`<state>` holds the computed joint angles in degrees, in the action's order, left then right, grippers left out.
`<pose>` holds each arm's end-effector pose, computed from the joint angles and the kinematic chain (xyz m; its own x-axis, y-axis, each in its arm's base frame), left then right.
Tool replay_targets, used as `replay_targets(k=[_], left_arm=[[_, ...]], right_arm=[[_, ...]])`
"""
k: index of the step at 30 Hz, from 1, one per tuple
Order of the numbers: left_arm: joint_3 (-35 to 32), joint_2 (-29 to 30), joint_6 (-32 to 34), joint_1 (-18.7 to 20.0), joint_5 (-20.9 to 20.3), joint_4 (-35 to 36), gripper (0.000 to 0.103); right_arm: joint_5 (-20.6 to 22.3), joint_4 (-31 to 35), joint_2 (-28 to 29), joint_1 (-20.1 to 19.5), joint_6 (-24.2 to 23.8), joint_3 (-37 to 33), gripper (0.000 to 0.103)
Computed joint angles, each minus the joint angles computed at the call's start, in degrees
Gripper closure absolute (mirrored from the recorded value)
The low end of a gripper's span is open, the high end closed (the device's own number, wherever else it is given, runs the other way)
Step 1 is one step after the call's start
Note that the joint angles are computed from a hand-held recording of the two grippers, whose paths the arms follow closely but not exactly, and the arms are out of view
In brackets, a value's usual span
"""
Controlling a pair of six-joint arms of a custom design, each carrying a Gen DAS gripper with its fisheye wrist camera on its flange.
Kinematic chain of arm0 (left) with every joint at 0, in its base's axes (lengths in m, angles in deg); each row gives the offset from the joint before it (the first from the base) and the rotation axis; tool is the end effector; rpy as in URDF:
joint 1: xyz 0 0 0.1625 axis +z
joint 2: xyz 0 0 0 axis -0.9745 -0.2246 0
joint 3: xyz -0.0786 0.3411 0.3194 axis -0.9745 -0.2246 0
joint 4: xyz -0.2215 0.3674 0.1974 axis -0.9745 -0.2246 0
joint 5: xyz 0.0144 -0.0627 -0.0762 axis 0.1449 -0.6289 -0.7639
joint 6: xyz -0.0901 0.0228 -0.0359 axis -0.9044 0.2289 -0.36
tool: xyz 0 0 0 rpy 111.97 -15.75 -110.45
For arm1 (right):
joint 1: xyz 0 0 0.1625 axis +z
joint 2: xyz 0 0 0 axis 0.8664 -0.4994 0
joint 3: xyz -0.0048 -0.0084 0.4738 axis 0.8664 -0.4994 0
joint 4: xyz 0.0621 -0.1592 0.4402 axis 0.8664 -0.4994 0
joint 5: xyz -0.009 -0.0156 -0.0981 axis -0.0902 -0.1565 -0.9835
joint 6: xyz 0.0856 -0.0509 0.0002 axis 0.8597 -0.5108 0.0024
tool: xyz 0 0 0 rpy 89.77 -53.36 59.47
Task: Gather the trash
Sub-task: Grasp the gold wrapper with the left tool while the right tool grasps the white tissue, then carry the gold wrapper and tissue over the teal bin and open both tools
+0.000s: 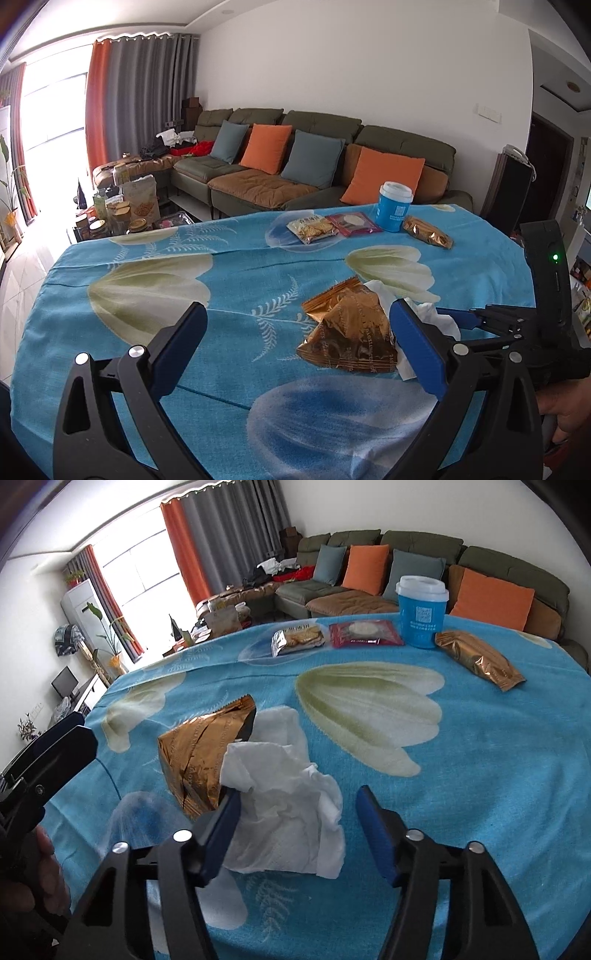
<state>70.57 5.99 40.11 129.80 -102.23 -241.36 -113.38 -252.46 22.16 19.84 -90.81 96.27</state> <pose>-0.3501 -0.7423 0.0734 -0.6175 0.6117 -0.4946 0.7862 0.4598 -0.4129 -0.0218 -0.6632 0.3218 -0.8069 0.1584 0.5690 -0.2972 0.7236 -0.6229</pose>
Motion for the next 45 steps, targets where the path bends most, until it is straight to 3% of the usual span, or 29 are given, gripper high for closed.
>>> replay_targets(k=[2, 4, 7, 14, 19, 21, 23, 25, 28, 33, 45], left_arm=[[-0.70, 0.49, -0.07, 0.08, -0.43, 1.44, 0.006], [-1.19, 1.03, 0.05, 0.02, -0.27, 2.38, 0.006], [-2.14, 1.79, 0.11, -0.07, -0.44, 4.57, 0.006], [-6.57, 4.21, -3.16, -0.45, 1.35, 15.27, 0.006], [-9.46, 5.73, -5.57, -0.09, 0.12, 20.87, 0.006], [-10.68, 6.42, -6.70, -0.05, 0.42, 23.20, 0.014], [-12.03, 7.19, -7.66, -0.07, 1.09, 25.94, 0.030], [-12.18, 7.40, -7.25, -0.12, 0.92, 25.95, 0.030], [-11.72, 7.34, -6.42, -0.16, 0.54, 24.53, 0.038], [-11.59, 6.95, -7.19, 0.36, -1.14, 23.96, 0.069], [-3.62, 1.37, -6.20, -0.23, -2.38, 14.28, 0.072]], right_arm=[[0.09, 0.24, 0.06, -0.07, -0.27, -0.19, 0.054], [1.09, 0.75, -0.23, -0.38, -0.12, -0.03, 0.083], [2.85, 0.82, -1.03, -0.96, 0.57, 0.63, 0.093], [5.45, -2.29, -2.81, -2.26, 2.78, 2.30, 0.095], [6.70, -3.70, -4.09, -3.09, 4.15, 3.55, 0.095], [7.22, -3.71, -4.47, -3.39, 4.45, 3.89, 0.095], [7.58, -3.85, -4.69, -3.58, 4.62, 4.15, 0.095], [7.95, -4.18, -4.80, -3.66, 4.76, 4.46, 0.095], [8.34, -4.55, -5.08, -3.70, 4.70, 4.95, 0.095], [9.01, -5.39, -5.79, -3.77, 4.26, 5.99, 0.095], [9.79, -8.57, -6.79, -2.35, 2.23, 8.39, 0.095]])
